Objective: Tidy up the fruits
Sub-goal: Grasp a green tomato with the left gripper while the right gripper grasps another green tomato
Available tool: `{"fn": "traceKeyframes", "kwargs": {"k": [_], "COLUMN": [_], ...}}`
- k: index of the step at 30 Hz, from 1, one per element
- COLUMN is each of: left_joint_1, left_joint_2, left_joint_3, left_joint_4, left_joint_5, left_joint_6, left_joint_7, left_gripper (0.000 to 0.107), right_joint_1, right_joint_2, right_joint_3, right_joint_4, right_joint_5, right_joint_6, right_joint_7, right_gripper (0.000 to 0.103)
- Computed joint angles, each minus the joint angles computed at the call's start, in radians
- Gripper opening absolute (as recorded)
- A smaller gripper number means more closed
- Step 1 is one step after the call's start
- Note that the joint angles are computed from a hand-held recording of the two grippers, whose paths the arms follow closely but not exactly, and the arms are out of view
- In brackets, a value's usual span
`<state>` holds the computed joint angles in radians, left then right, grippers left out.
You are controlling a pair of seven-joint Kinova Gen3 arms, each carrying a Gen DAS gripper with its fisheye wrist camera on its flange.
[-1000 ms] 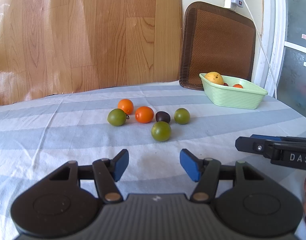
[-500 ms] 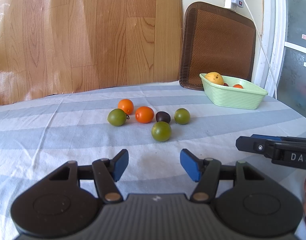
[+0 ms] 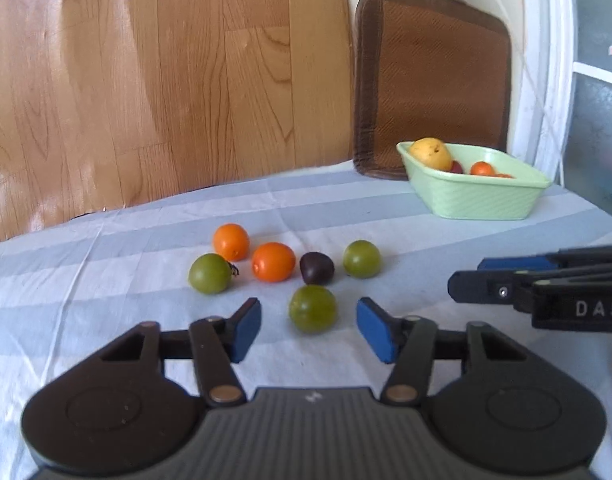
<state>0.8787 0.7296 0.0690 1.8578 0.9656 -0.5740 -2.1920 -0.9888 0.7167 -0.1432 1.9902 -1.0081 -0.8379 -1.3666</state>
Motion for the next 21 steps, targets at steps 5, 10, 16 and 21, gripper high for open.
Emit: {"fn": "traceKeyframes", "kwargs": {"k": [5,10,16,21], "left_joint_1": [-0.005,-0.037,-0.056,-0.065], "left_joint_2": [0.001,-0.028,-0.056,-0.054], "left_joint_3": [-0.009,0.021,0.011,-0.005], "left_joint_4": [-0.001,0.074,0.079,-0.026], "left_joint_5": [0.005,-0.104,-0.193,-0.299], "left_joint_6": [0.036,0.021,0.068,0.153], "left_joint_7": [0.007,0.139,0.239,0.273], "left_gripper": [0.029,0.029,0.029,0.029], "right_joint_1": [0.039,0.066,0.027,-0.185], "right_joint_2": [0.010,0.035,0.046,0.026], "right_joint_3": [0.036,0.072,0.128,0.318], "right_joint_4": [-0.062,-0.146,-0.180,-0.036], "right_joint_5": [0.081,0.124,0.070,0.024], "right_joint_6": [0.089,0.218,0.281,0.083], "right_joint_7": [0.119,0.195,0.281,0.109], "right_gripper": [0.042,0.042,0.028,0.028]}}
